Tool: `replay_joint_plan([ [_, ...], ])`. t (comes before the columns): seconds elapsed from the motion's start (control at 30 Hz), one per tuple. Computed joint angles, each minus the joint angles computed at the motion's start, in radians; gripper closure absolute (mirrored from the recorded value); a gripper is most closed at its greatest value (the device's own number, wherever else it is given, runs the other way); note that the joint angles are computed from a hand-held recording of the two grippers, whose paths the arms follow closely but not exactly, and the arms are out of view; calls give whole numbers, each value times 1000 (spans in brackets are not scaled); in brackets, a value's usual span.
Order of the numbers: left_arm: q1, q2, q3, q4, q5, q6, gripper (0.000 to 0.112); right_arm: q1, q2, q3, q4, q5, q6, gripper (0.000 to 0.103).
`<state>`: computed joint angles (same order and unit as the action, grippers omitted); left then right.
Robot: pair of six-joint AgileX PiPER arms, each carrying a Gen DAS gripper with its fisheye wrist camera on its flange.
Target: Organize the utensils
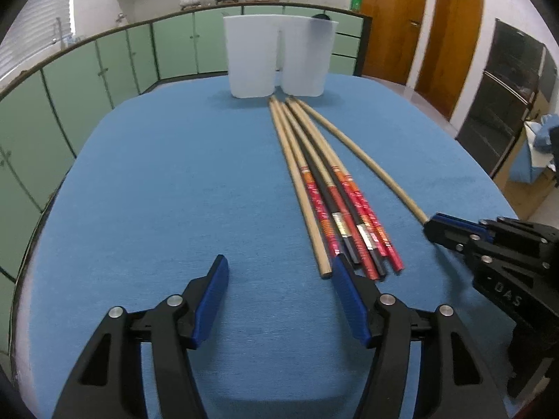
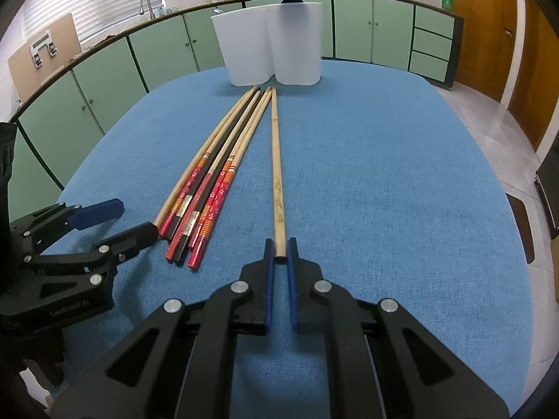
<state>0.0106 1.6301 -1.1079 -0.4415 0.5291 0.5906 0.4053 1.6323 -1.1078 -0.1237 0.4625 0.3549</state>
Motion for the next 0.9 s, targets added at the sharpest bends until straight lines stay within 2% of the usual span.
replay_joint_plan([
  [0.47, -11, 16, -20, 92, -19, -109, 52, 17, 15, -15, -37, 9, 38, 95],
  [0.67, -15, 8, -11, 39, -17, -57, 88, 13, 14, -10, -20, -1, 27, 96],
  [0.73, -16, 9, -12, 10, -8, -32, 104, 11, 12, -8, -19, -3, 25, 96],
  [0.9, -7, 9, -14, -34, 0, -5, 105, 3, -6, 8, 13, -24, -3, 97],
])
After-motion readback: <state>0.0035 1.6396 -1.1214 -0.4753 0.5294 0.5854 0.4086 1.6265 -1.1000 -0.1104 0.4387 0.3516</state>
